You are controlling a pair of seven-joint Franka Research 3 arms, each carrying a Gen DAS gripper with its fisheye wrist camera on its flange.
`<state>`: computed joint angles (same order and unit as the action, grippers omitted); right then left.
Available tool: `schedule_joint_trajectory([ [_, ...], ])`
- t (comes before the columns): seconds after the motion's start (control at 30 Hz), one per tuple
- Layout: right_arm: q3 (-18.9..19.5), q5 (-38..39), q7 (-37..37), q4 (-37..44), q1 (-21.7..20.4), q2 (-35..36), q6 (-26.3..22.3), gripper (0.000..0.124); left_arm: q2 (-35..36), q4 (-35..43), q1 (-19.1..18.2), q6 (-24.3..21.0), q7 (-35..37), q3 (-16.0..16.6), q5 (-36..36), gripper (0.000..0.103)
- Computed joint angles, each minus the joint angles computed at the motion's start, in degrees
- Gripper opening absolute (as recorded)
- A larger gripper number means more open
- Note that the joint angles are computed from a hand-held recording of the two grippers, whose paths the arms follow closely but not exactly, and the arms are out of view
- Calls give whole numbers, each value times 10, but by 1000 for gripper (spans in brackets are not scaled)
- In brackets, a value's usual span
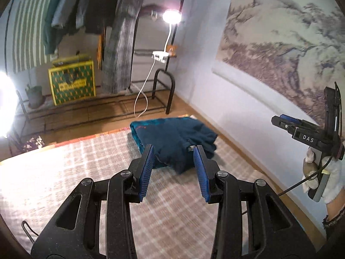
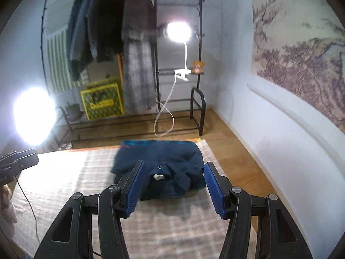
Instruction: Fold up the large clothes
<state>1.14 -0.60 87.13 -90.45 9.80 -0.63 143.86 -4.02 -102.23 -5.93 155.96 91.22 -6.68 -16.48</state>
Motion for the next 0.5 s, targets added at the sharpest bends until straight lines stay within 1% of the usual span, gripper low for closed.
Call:
schedule_joint_trajectory([
  [0.1, 4, 2, -2, -40, 1, -61, 5, 58, -66, -40, -3, 2, -3, 5, 10, 38],
  [0.27, 14, 16, -8, -106, -7, -153, 18, 59, -166, -101, -25, 4, -23, 23, 44, 38],
  [0.37, 14, 38, -21, -131, -10, -187, 22, 59, -222, -131, -34, -5, -45, 30, 69, 38],
  [0.5, 13, 68, -37, -159, -12, -232, 25, 59, -274, -152, -46, -20, -73, 41, 93, 38],
])
